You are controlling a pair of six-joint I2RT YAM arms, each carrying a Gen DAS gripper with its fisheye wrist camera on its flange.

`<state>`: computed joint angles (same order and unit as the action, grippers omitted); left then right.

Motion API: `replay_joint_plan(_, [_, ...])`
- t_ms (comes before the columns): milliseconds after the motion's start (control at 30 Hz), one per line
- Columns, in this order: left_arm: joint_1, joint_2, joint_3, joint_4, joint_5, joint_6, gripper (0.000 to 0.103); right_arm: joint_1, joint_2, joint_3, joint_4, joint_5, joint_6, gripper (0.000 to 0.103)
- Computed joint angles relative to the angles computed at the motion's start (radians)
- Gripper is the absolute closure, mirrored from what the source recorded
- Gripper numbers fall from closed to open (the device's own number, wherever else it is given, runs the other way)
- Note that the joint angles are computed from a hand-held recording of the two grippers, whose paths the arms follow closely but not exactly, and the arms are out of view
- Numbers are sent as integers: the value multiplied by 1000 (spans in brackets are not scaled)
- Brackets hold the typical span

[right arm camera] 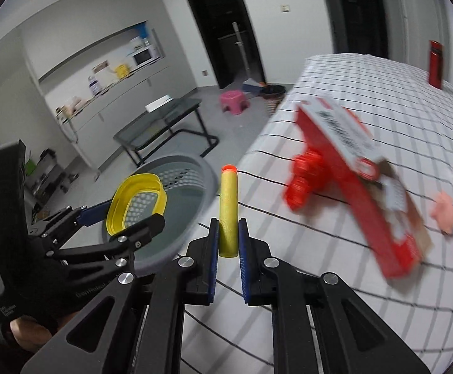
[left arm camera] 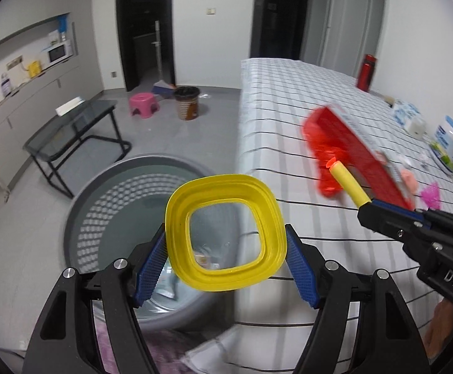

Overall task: Collect trash
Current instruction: 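Carry the yellow lid and dart over the grey basket with both tools, then open both tools to drop the lid and dart into the basket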

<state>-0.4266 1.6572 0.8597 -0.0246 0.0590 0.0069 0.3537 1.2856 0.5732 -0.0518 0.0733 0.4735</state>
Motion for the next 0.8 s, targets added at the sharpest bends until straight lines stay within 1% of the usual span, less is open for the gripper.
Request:
replay_joint_plan(200, [112,63,27,22,26,31,33,45,229,160,43,-28,-13,91])
replay_joint_plan(400, [198,155,72,37,47,44,33,82,442,322,26,-59,-41,91])
replay_joint_plan(600, [253,220,96,47,59,60,33,97,572,431,1,-93,-56,91])
replay_joint_plan(800, [280,272,117,53,62,76,33,110,659,513,-21,-97,-52,91])
